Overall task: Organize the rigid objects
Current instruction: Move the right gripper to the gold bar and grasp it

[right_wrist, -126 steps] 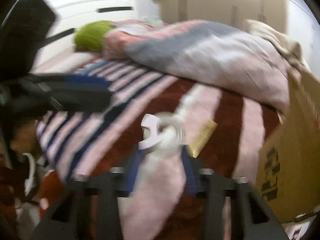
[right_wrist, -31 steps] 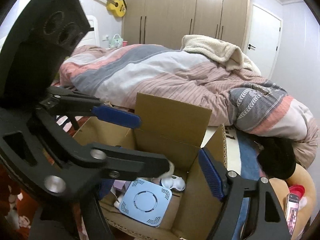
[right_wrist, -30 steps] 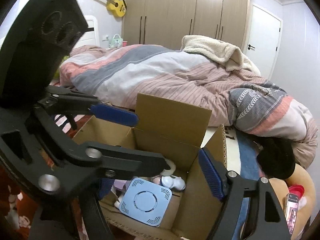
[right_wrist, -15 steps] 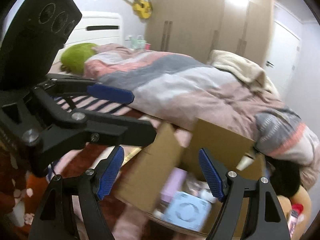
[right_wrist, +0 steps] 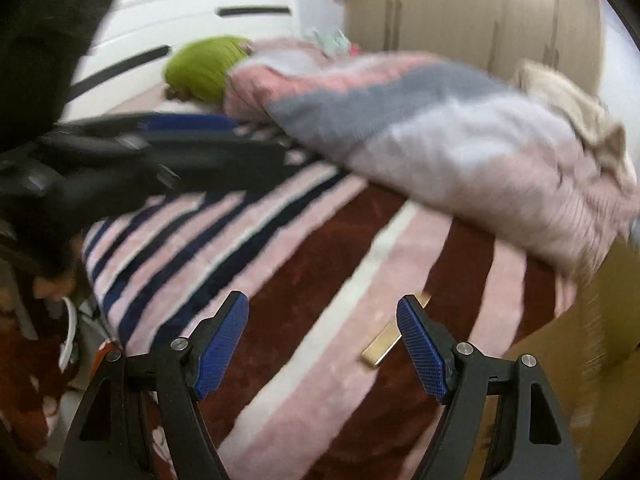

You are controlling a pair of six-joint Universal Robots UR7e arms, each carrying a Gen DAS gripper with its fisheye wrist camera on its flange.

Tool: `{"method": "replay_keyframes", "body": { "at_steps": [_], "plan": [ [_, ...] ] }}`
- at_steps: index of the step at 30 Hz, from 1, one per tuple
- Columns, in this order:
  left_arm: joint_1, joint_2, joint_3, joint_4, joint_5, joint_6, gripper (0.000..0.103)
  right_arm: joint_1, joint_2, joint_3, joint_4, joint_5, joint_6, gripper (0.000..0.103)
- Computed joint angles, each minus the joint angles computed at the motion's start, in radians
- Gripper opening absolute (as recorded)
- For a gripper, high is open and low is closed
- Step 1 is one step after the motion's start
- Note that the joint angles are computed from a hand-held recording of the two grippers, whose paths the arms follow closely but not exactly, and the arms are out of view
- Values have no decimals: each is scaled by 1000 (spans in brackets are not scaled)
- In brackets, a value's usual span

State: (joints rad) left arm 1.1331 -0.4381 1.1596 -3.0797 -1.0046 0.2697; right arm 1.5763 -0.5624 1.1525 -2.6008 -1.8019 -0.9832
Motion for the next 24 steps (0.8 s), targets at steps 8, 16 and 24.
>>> {"method": "replay_keyframes", "body": {
  "at_steps": [8,16,24],
  "plan": [
    [50,31,-34,68,-25,-56,85,-53,177,-206,-39,-101,220,68],
    [56,35,-40,84,-40,-74,85,-52,218,-256,-79,-104,170,14],
    [51,23,-40,160,-161,-114,85,-41,49,-58,4,57,70,14]
  ]
}}
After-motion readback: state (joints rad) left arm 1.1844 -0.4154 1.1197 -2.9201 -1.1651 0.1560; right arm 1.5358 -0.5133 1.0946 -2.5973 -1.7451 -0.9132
